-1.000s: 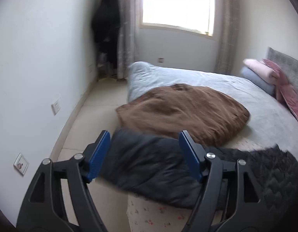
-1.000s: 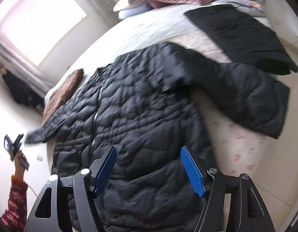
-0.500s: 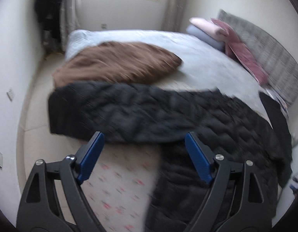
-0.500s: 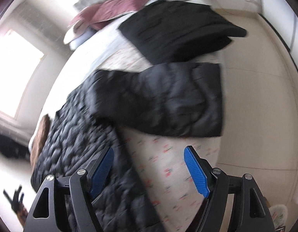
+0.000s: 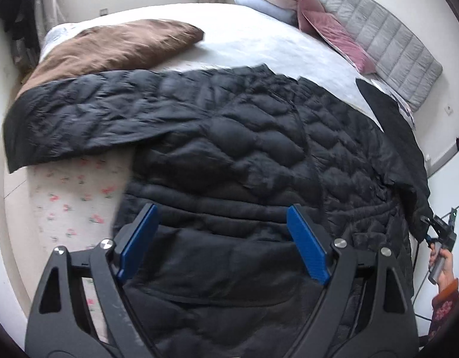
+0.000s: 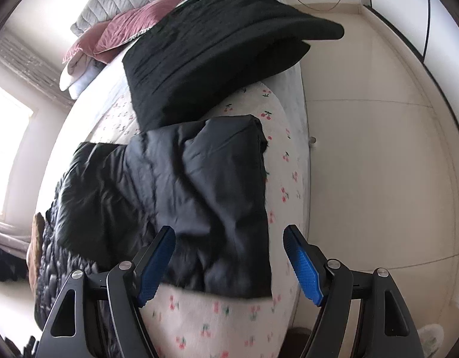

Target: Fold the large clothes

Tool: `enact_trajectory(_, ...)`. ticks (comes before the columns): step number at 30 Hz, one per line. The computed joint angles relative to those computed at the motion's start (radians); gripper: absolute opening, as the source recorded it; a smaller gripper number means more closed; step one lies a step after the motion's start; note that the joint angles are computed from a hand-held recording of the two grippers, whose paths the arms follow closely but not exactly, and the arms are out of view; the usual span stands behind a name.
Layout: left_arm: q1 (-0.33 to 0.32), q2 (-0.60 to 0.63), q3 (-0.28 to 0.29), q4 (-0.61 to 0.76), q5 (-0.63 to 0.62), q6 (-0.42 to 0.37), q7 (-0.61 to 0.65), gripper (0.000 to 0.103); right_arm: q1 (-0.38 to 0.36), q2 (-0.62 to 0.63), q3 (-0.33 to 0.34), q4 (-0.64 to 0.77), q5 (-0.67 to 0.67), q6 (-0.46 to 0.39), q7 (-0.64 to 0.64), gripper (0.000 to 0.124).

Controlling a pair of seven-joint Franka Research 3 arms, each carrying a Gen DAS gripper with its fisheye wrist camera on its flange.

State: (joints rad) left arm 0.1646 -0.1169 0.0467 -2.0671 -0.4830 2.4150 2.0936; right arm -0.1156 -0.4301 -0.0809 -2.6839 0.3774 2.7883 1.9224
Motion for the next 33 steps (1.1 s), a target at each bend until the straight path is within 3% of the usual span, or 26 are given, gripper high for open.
enact_trajectory(2, -0.013, -0.002, -0.015, -0.006, 0.016, 0.004, -0.004, 0.088, 0.007, 0.025, 0.003, 0.019, -0.007, 0.015, -0.012, 0.06)
enact_trajectory(3, -0.018, -0.003, -0.019, -0.007, 0.021, 0.002, -0.005, 0.088, -0.001, 0.029, 0.015, 0.035, -0.03, 0.003, -0.011, 0.035)
enact_trajectory(4, -0.023, -0.005, -0.021, -0.007, 0.021, -0.003, 0.0, 0.088, -0.012, 0.021, 0.031, 0.045, -0.059, -0.004, -0.005, 0.019)
enact_trajectory(6, -0.034, -0.007, -0.025, -0.008, 0.021, -0.005, 0.008, 0.088, -0.054, -0.015, 0.078, 0.058, -0.15, -0.003, 0.017, 0.012)
enact_trajectory(11, -0.052, -0.01, -0.031, -0.013, 0.032, 0.0, 0.016, 0.088, -0.24, -0.079, 0.223, 0.17, -0.473, -0.074, 0.149, 0.009)
enact_trajectory(16, -0.068, -0.026, -0.028, -0.044, 0.001, -0.005, 0.028, 0.088, -0.325, -0.002, 0.269, 0.343, -0.718, -0.178, 0.24, 0.009)
enact_trajectory(19, -0.072, -0.031, -0.03, -0.059, 0.02, -0.017, 0.026, 0.088, -0.362, 0.093, 0.312, 0.444, -0.853, -0.295, 0.334, 0.012)
enact_trajectory(21, -0.073, -0.039, -0.027, -0.067, 0.031, -0.023, 0.038, 0.088, -0.374, 0.131, 0.328, 0.477, -0.931, -0.354, 0.424, 0.026)
enact_trajectory(23, -0.075, -0.046, -0.022, -0.072, 0.035, -0.026, 0.06, 0.088, -0.367, 0.124, 0.326, 0.466, -0.974, -0.359, 0.508, 0.038)
enact_trajectory(25, -0.074, -0.051, -0.017, -0.074, 0.048, -0.024, 0.084, 0.088, -0.337, 0.094, 0.305, 0.428, -0.982, -0.324, 0.539, 0.07)
enact_trajectory(28, -0.076, -0.048, -0.017, -0.067, 0.057, -0.026, 0.083, 0.088, -0.251, 0.057, 0.26, 0.375, -0.946, -0.267, 0.499, 0.073)
enact_trajectory(33, -0.099, -0.044, -0.029, -0.063, 0.004, -0.058, 0.067, 0.088, 0.0, 0.038, 0.153, 0.294, -0.709, -0.12, 0.278, 0.073)
